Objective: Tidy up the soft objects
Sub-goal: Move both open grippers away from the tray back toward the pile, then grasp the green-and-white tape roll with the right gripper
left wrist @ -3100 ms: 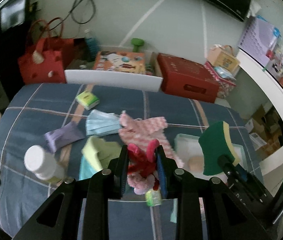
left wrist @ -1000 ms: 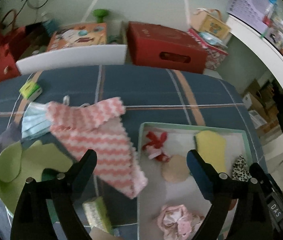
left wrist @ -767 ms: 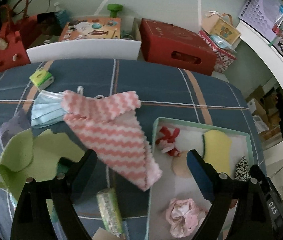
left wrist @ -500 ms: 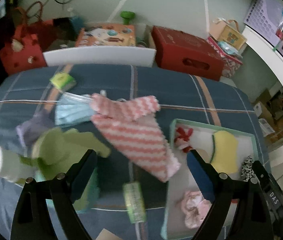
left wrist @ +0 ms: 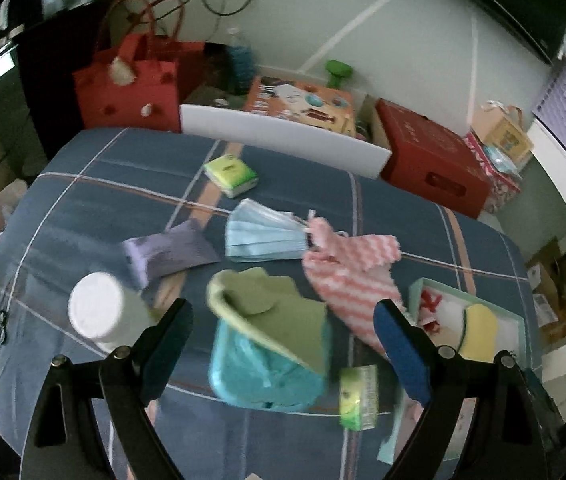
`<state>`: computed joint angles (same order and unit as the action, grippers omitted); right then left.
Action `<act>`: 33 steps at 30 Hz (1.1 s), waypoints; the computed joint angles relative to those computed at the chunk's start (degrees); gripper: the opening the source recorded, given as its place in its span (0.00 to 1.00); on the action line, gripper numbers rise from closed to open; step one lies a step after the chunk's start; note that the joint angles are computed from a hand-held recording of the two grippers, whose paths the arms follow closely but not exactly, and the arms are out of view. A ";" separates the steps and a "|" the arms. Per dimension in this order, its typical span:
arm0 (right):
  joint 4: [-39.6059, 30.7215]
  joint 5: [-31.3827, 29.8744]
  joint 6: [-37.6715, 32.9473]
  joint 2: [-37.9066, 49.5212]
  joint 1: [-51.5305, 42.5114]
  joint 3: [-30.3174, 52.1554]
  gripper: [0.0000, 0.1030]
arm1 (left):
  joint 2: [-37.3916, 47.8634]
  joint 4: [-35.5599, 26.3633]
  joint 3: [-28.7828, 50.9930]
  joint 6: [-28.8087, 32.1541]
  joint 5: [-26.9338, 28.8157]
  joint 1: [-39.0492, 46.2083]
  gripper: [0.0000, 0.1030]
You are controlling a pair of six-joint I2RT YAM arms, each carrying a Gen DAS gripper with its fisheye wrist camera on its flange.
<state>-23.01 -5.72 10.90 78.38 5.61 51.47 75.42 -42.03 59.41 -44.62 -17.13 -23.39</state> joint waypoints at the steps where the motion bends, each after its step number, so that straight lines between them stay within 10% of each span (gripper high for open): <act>1: -0.07 -0.87 0.36 -0.22 0.91 -0.15 1.00 | -1.02 -0.16 -0.85 -0.07 0.16 0.54 0.89; 33: -4.38 8.64 2.11 7.96 27.50 3.33 0.91 | -8.86 4.04 -10.95 2.35 5.63 6.93 1.00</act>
<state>-27.38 2.91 13.02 86.35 33.11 54.81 66.56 -37.99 48.46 -42.27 -11.51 -16.45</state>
